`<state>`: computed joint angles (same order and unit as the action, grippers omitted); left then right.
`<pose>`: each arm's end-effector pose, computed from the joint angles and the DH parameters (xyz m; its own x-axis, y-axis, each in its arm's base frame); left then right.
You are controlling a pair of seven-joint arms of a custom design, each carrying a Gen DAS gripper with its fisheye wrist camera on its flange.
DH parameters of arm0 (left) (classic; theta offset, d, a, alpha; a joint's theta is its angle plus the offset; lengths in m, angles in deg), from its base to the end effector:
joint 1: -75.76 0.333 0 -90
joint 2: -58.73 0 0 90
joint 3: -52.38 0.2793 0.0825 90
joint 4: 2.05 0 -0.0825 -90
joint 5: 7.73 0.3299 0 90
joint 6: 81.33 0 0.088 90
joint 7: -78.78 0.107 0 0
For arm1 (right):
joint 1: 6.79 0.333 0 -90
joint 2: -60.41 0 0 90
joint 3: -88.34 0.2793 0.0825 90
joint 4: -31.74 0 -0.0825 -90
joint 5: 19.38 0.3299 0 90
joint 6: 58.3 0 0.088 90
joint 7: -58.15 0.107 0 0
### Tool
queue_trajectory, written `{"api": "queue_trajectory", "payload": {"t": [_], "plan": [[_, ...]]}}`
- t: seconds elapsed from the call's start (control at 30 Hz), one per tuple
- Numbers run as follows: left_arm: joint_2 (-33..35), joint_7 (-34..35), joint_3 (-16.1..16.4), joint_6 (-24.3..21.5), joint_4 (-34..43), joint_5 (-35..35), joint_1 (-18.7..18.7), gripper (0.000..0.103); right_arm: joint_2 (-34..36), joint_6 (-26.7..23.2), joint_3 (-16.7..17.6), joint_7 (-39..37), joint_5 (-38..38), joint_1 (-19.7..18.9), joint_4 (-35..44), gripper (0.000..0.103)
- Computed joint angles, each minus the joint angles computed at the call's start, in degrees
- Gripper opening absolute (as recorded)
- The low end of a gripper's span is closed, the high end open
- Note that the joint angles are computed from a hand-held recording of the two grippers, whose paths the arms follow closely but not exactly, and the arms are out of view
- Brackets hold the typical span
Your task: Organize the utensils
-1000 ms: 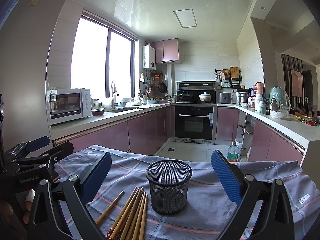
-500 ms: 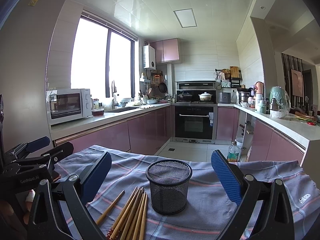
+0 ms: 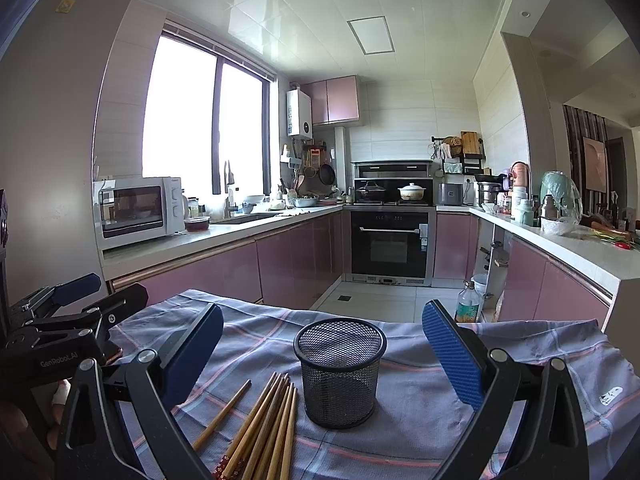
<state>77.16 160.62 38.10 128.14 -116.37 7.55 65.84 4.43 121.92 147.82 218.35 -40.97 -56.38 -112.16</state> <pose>0.5271 -0.2544 0.4739 -0.5290 -0.8484 0.0192 -0.1989 0.1020 -0.9747 0.3869 0.1993 0.5220 -0.3175 -0.9478 -0.0311 -0.1826 0.0933 -0.9788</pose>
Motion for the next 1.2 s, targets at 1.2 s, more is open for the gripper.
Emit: {"api": "queue_trajectory", "payload": {"t": [1.2], "plan": [[1.02, -3.84, -2.75, -3.26, 0.83, 5.21, 3.39, 0.097, 3.24, 0.94, -0.75, -1.61, 0.69, 1.48, -0.53, 0.096]]}}
